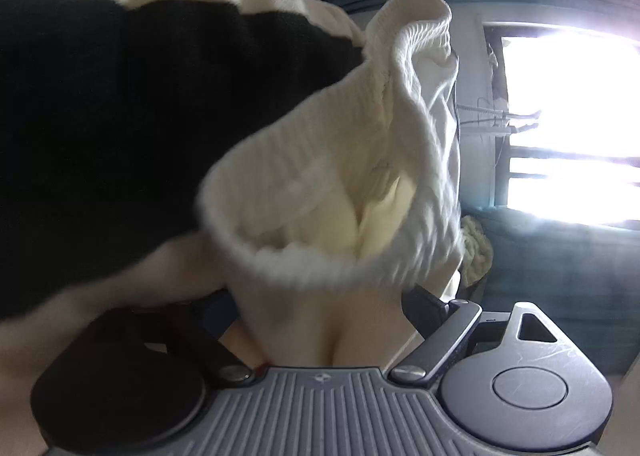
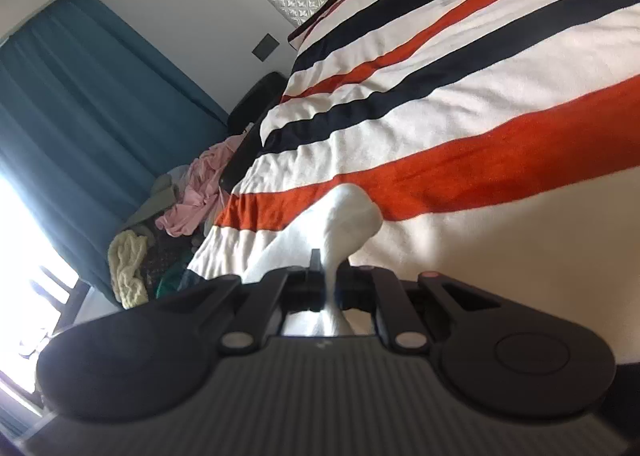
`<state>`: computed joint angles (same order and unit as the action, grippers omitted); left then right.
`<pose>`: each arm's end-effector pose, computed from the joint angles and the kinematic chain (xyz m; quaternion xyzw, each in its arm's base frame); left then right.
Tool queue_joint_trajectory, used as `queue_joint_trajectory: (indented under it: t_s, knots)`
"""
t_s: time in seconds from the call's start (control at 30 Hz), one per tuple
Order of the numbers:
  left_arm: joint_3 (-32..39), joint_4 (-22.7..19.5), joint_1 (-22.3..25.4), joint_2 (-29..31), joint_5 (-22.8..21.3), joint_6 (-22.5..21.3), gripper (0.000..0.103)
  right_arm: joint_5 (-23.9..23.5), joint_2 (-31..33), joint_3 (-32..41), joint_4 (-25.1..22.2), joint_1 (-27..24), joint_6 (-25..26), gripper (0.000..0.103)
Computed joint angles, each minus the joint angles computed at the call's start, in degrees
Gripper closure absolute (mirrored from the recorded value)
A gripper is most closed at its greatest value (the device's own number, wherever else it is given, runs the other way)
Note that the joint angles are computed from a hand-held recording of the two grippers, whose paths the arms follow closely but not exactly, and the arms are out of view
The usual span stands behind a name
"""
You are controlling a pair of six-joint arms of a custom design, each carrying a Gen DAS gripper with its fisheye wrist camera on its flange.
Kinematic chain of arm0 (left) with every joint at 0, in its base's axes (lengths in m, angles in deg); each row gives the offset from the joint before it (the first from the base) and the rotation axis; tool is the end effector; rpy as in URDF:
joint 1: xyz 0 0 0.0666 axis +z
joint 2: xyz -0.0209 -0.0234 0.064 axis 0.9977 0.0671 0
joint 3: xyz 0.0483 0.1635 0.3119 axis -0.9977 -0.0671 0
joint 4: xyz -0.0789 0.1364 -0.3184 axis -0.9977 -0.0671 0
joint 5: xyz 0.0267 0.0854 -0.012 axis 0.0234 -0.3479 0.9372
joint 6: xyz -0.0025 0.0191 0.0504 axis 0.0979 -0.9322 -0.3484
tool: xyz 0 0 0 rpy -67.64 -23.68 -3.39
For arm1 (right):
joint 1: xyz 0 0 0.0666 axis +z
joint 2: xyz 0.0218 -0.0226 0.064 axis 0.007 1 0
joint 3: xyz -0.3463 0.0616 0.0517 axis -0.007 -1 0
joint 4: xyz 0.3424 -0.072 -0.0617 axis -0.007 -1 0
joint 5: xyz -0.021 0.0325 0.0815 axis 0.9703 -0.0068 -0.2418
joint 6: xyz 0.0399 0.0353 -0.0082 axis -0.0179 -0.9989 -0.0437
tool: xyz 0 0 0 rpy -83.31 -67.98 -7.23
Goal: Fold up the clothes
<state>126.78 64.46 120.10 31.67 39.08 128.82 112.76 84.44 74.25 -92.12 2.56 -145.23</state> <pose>0.3912 0.2346 0.3014 -0.5433 0.6717 -0.4078 0.2954 0.4617 0.0016 0.3121 0.5201 0.6556 0.1207 0.5340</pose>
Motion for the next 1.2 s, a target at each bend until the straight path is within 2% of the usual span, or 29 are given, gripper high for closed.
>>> queue_joint_trajectory:
  t_s: [0.03,0.17,0.23,0.27,0.3,0.4,0.5,0.57,0.73,0.83,0.97,1.03,1.07,1.1,1.17,1.2]
  knots:
    - [0.44,0.20,0.17,0.60,0.10,1.93,0.018,-0.30,-0.30,-0.23,-0.53,-0.03,-0.82,0.095]
    - [3.54,-1.81,0.25,2.59,-0.20,1.20,0.036,-1.32,-0.96,-1.01,-1.38,-0.22,-2.46,0.095]
    - [5.23,-3.71,0.05,3.23,-1.62,0.86,0.048,-1.85,-0.83,-1.21,-1.26,-0.38,-2.44,0.095]
    - [6.08,-4.66,-0.05,3.55,-2.35,0.70,0.064,-2.18,-0.80,-1.38,-0.94,-0.51,-2.49,0.095]
    - [6.93,-5.60,-0.15,3.88,-3.08,0.55,0.069,-2.63,-0.83,-1.63,-0.50,-0.71,-2.52,0.095]
    - [8.43,-5.45,0.44,3.17,-4.54,0.59,0.076,-5.02,-1.89,-3.39,1.43,-1.87,-3.65,0.095]
    - [11.11,-6.65,1.66,1.73,-5.80,-1.99,0.078,-8.15,-3.58,-5.82,3.82,-3.48,-5.60,0.095]
    - [13.59,-8.05,3.14,0.78,-4.48,-4.96,0.079,-10.19,-4.91,-6.96,4.50,-4.34,-3.79,0.095]
    - [22.03,-17.23,7.34,-0.59,-0.62,-13.33,0.079,-16.26,-8.91,-8.98,5.09,-6.81,4.52,0.095]
    - [25.75,-22.20,10.37,-0.88,3.01,-14.29,0.080,-19.78,-12.14,-9.20,4.15,-9.03,5.99,0.095]
    - [27.66,-31.96,18.70,-2.22,9.49,-23.56,0.081,-22.72,-17.53,-10.54,0.72,-11.33,9.57,0.095]
    - [27.74,-39.09,23.06,-2.05,11.91,-31.16,0.081,-23.28,-20.02,-11.61,-3.65,-12.32,12.08,0.095]
    - [28.20,-45.32,26.22,-2.07,12.91,-37.63,0.081,-22.88,-20.89,-12.18,-6.25,-12.54,13.82,0.095]
    - [29.88,-51.83,29.16,-0.53,12.78,-44.80,0.081,-21.91,-21.35,-12.51,-9.14,-12.40,16.05,0.095]
    - [29.31,-58.72,32.02,0.87,9.86,-53.09,0.081,-20.61,-21.39,-13.40,-14.26,-12.02,19.85,0.095]
    - [29.52,-61.21,32.76,2.22,8.77,-55.37,0.081,-20.76,-21.21,-13.80,-16.36,-12.06,20.42,0.095]
